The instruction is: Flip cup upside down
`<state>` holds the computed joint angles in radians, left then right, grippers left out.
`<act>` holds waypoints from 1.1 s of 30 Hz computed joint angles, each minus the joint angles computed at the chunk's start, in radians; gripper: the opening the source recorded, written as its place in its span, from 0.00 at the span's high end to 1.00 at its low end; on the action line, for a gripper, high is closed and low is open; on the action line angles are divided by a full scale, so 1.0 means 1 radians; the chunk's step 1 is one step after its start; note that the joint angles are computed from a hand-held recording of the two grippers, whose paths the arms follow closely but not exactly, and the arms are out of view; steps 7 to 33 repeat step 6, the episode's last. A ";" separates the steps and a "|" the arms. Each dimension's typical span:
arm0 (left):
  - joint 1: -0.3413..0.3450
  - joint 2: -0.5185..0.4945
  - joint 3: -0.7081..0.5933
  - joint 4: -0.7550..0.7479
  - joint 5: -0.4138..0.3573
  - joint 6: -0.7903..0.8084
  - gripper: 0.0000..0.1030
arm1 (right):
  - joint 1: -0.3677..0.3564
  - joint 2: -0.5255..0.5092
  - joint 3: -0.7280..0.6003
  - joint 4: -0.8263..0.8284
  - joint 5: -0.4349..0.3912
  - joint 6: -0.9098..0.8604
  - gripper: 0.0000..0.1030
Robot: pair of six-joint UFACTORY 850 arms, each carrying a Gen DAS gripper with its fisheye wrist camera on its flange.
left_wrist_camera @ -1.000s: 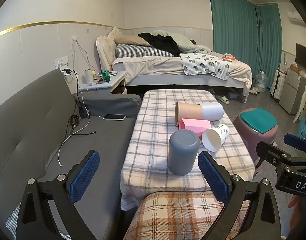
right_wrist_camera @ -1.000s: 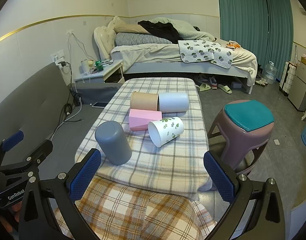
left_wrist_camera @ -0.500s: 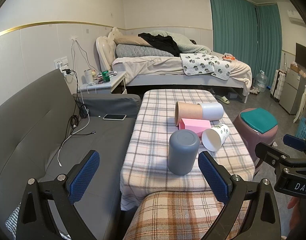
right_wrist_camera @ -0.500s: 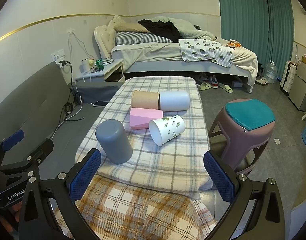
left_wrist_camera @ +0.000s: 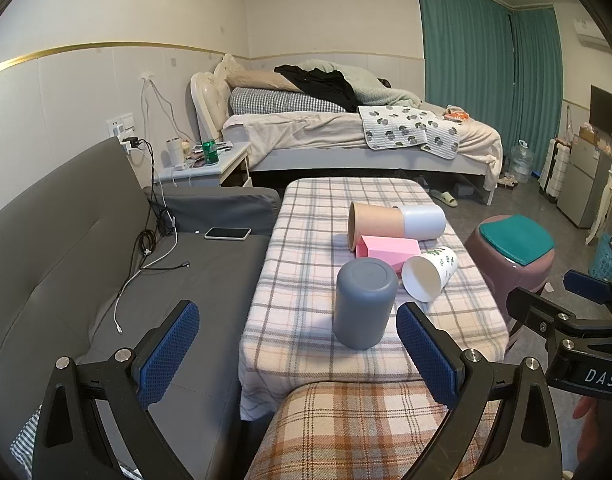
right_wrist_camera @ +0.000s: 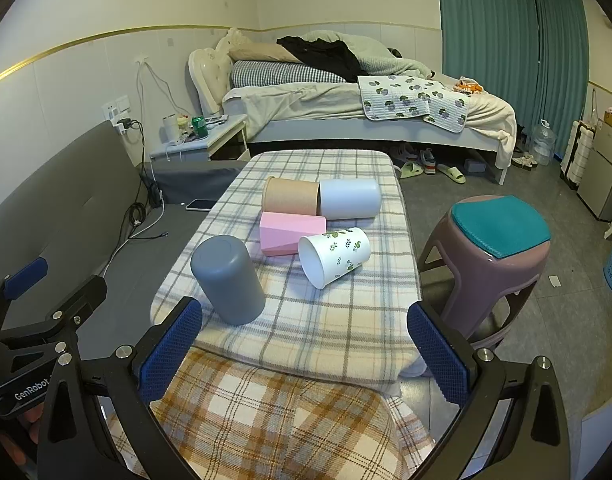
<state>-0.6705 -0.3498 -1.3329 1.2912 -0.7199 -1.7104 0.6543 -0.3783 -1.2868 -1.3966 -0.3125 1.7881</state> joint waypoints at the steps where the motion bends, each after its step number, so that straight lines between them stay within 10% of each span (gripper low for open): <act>1: 0.001 0.001 0.001 0.000 0.001 0.001 0.01 | -0.001 -0.001 -0.003 0.009 0.003 -0.011 0.00; 33: 0.000 -0.003 -0.002 0.008 -0.002 -0.003 0.01 | 0.003 0.003 0.009 -0.004 0.003 0.006 0.00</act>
